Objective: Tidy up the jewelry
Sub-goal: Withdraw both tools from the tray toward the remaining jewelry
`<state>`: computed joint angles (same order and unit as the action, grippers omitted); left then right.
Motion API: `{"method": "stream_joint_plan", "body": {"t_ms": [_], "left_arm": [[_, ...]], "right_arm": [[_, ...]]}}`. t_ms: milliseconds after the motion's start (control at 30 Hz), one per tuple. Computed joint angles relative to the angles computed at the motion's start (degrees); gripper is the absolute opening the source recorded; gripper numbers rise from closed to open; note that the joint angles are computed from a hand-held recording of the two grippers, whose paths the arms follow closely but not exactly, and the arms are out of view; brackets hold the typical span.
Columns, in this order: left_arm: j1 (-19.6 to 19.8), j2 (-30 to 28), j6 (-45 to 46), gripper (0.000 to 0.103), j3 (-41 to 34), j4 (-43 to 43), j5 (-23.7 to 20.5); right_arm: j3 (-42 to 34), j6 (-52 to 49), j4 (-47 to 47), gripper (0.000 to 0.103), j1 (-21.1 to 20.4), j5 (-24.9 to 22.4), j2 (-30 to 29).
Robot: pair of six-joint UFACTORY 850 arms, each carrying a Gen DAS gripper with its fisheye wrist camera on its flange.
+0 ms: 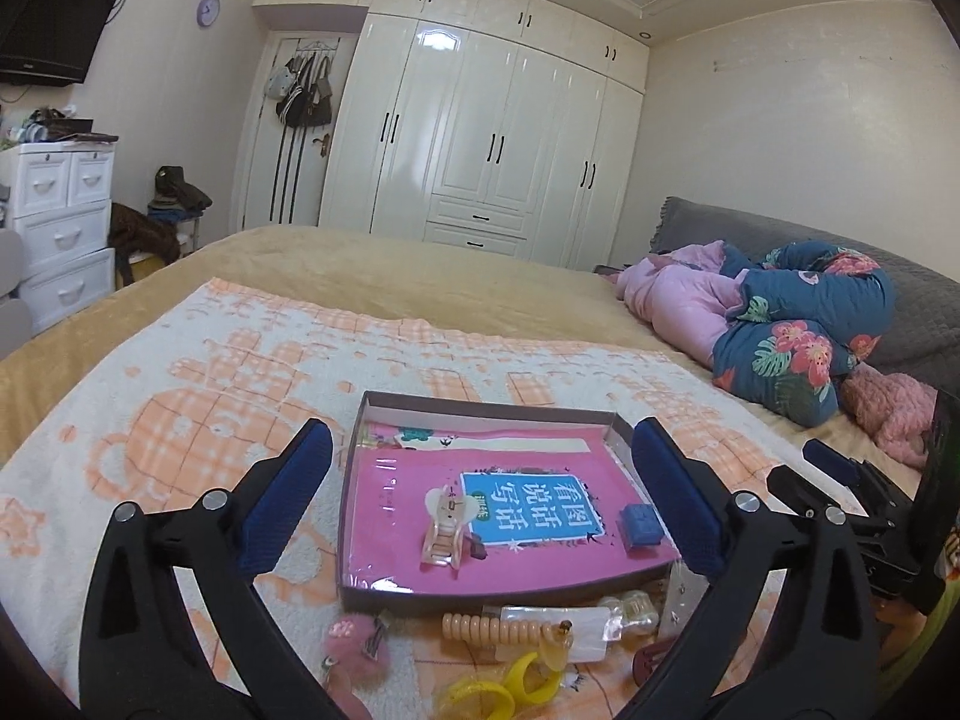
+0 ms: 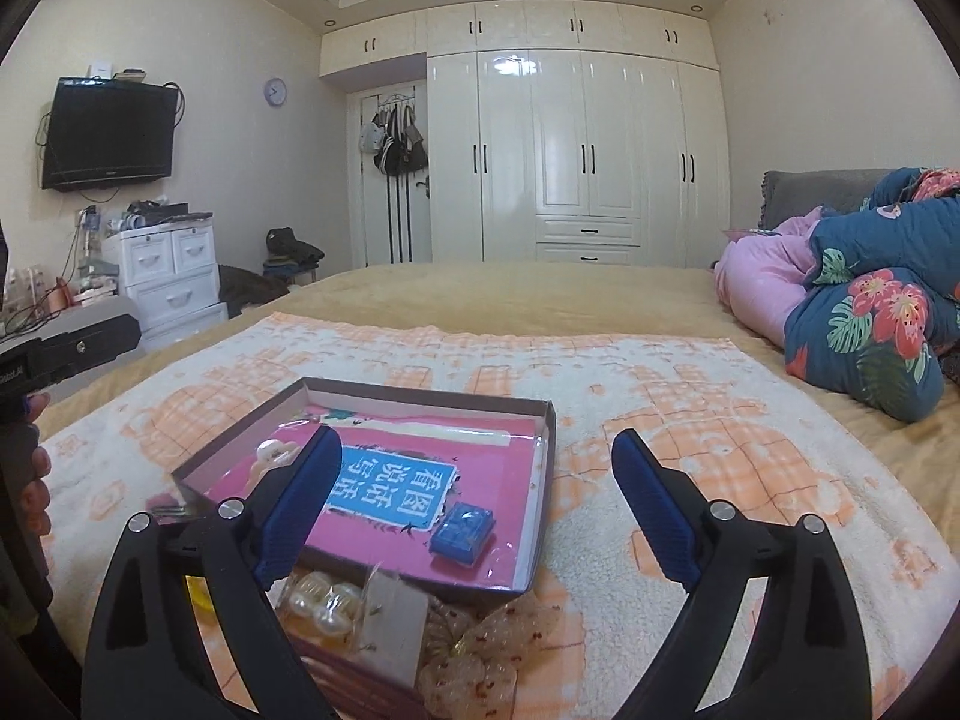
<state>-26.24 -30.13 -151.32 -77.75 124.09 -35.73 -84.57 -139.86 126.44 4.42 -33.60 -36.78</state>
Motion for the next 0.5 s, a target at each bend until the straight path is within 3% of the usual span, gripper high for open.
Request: {"method": "stream_joint_plan", "body": {"t_ms": [500], "left_arm": [[-0.98,2.29,1.76,0.092,4.47,-3.01,2.14]], "right_arm": [[4.17,3.94,-7.15,0.089,0.12,-0.62,2.54]]}}
